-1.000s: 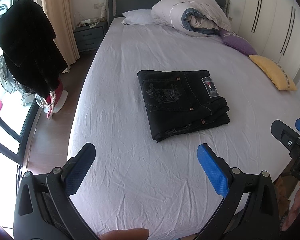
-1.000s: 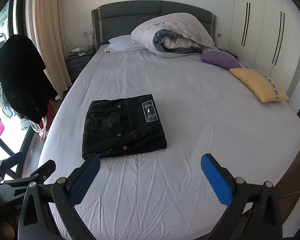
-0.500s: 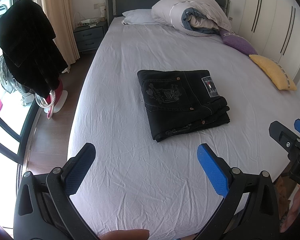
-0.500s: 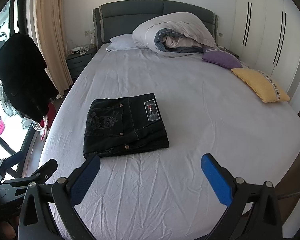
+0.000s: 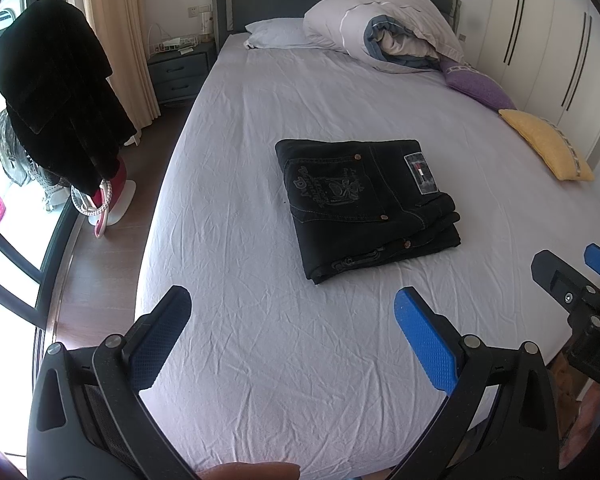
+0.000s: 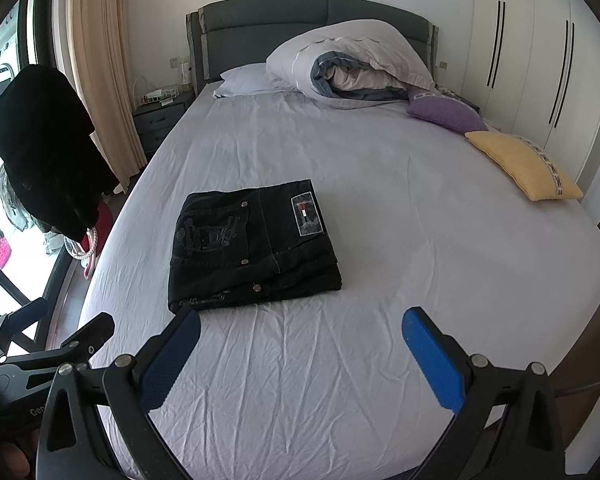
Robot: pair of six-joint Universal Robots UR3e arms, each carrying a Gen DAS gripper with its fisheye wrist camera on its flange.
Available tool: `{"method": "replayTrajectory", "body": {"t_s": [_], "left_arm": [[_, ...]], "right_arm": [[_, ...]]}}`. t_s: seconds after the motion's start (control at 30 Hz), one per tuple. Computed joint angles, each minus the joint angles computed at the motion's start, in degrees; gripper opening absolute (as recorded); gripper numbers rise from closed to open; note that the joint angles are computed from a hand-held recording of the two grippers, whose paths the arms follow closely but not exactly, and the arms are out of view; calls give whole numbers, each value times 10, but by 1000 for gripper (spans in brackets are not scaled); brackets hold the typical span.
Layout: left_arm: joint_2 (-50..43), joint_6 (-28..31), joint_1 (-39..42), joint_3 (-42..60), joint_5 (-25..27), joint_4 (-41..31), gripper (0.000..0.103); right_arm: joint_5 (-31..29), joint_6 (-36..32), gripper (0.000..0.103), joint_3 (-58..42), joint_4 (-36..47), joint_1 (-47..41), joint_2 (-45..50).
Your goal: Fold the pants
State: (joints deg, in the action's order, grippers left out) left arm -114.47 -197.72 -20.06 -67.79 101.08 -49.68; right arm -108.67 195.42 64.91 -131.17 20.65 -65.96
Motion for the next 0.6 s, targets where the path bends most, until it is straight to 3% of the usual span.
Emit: {"method": "replayTrajectory", "body": {"t_s": [0.6], "left_arm": [[2,0,0,-3,-1,0,103]], "right_arm": [[7,-3,103,9,-5,-3,0]]}}
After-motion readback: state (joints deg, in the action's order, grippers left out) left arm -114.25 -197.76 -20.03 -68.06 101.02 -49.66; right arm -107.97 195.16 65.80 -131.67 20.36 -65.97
